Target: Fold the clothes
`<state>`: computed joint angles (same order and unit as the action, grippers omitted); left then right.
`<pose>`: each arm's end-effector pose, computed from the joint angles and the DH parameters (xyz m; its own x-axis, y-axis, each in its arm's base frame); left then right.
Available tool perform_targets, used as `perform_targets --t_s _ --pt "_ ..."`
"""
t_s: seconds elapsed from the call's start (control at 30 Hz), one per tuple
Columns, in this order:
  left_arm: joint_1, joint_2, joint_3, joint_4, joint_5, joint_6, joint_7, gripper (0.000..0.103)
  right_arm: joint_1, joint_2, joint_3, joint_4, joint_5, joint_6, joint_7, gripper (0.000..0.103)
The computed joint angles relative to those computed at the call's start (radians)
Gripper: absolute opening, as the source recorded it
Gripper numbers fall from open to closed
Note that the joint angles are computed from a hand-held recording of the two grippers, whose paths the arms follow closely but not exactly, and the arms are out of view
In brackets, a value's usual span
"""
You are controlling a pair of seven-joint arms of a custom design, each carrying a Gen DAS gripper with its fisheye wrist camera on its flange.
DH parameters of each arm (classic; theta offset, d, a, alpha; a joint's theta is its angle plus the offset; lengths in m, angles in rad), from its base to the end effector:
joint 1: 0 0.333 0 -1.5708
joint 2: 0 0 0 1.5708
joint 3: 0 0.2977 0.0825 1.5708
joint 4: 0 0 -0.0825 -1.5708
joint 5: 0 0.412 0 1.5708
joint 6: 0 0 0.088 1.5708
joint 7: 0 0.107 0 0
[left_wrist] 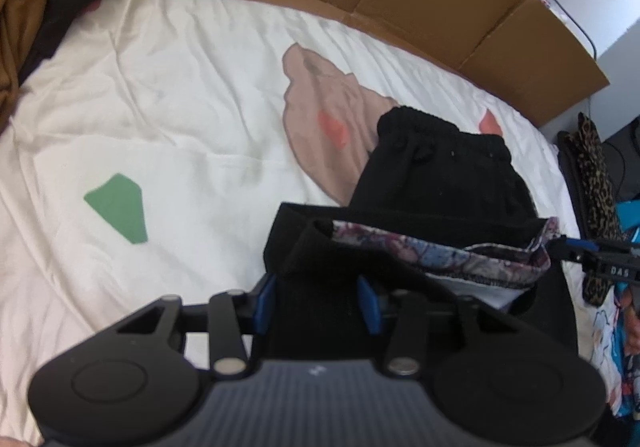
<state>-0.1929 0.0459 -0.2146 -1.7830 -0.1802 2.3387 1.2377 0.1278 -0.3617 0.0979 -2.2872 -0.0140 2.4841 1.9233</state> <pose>0.5914 -0.2559 0.5517 -0.0503 -0.9431 0.3288 -0.9163 -0.0873 -0.3908 0.5045 0.1196 0.5299 -0.0753 -0.9876 -0.1375 -0.8482 0.1359 -0.5119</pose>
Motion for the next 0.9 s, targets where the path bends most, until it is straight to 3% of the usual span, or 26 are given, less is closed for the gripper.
perform_targets --t_s 0.23,0.53,0.6,0.63,0.67,0.77,0.9 --pt "0.007 0.000 0.003 0.006 -0.030 0.013 0.010 0.040 0.029 -0.047 -0.020 -0.032 0.068 0.027 -0.092 0.043" --pt "0.002 0.054 -0.007 0.044 0.002 0.017 0.031 0.041 0.034 0.033 -0.015 0.003 0.093 0.020 -0.119 0.042" --pt "0.007 0.063 -0.011 0.043 -0.022 0.031 0.051 0.041 0.048 0.029 -0.031 -0.005 0.131 0.030 -0.146 0.030" --pt "0.009 0.066 -0.013 0.041 -0.031 0.037 0.059 0.041 0.052 0.027 -0.037 -0.009 0.150 0.034 -0.158 0.013" --pt "0.010 0.068 -0.014 0.039 -0.040 0.042 0.066 0.039 0.050 0.022 -0.037 -0.013 0.154 0.038 -0.155 0.007" --pt "0.016 0.069 -0.016 0.036 -0.066 0.047 0.084 0.021 0.037 0.004 -0.028 -0.027 0.149 0.054 -0.137 0.004" --pt "0.015 0.042 -0.011 0.007 -0.042 0.077 0.065 0.006 0.003 -0.006 -0.007 -0.024 0.097 0.062 -0.076 0.004"
